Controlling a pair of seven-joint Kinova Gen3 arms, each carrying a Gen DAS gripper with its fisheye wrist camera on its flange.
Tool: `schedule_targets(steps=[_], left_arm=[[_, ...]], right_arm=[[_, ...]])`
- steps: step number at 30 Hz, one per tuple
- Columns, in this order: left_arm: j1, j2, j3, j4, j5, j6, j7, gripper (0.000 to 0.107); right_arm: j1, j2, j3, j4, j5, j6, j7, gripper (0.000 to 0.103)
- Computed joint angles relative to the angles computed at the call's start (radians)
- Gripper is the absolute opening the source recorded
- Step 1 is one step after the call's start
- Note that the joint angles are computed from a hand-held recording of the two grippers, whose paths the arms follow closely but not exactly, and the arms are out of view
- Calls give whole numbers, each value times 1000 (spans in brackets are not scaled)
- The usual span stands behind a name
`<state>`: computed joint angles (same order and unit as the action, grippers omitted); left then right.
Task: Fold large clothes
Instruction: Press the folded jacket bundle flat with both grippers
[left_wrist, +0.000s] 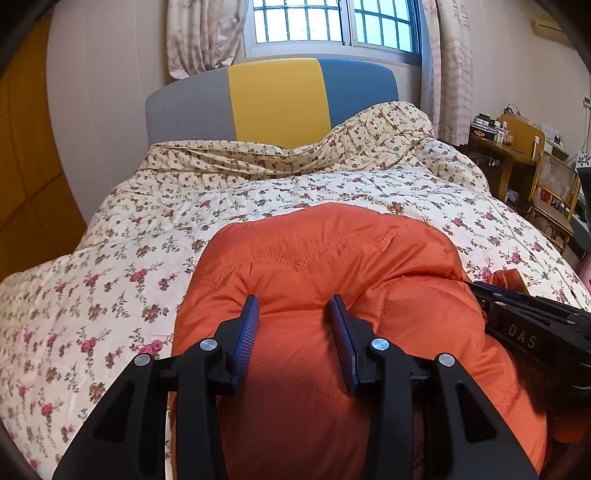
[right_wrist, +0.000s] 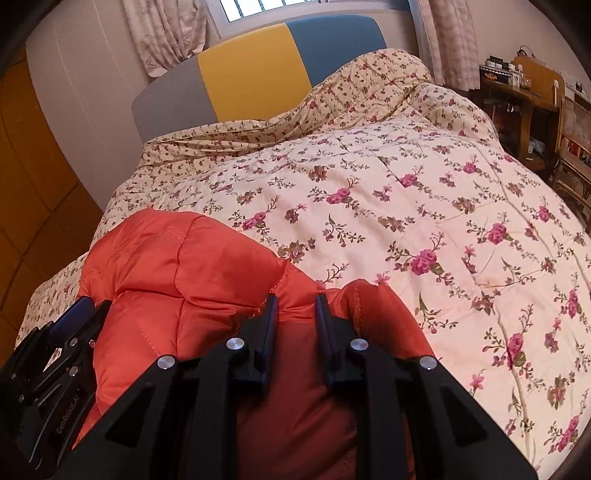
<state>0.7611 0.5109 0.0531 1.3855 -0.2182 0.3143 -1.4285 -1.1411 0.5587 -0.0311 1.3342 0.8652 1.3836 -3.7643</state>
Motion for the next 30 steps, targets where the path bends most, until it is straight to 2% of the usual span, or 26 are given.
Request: schedule_targets(steps=[3,6,9,11,12,13,14,16,19,21,23,25,27,30], left_arm=[[9,9,-16,-6,36,-3,-27,39],[61,21,-94,-26,135,8,-98,39],[96,21,-140,-19,155,-7,-109,39],[107,13,-157,-11,186,-11,-131,41],[105,7,-154,-6,182,-12,-126,46],[93,-3,-139,0,171,-13,-119,58],[70,-12,-109,5,172,-12,-127,77],[11,-34,-45,6,220,3,-182,100],[-86,-39,73,-32,284,64,-270,100],[-86,-25,81,-94,277,126,-253,100],[-66,5,70,-183,228,205,-179,100],[-65,49,99,-275,158,259,-98,100],[-37,104,95,-368,76,322,-24,100],[-37,210,156,-507,-31,442,5,100]], right_arm=[[3,13,2,-11,-7,11,8,18],[11,29,9,-19,-17,18,17,18],[13,31,13,-14,-24,16,11,18],[5,24,16,4,-13,6,-9,18],[-3,16,18,23,-1,-4,-32,18],[-11,10,18,37,12,-6,-54,18],[-16,10,17,38,19,1,-63,19],[-39,11,17,36,47,29,-81,21],[-60,7,9,17,81,76,-69,26],[-58,10,1,-30,79,111,-16,27],[-55,17,2,-86,72,151,47,32],[-42,13,7,-119,57,173,93,35],[-15,-1,12,-109,36,156,90,35],[54,-7,-2,-82,-40,90,91,35]])
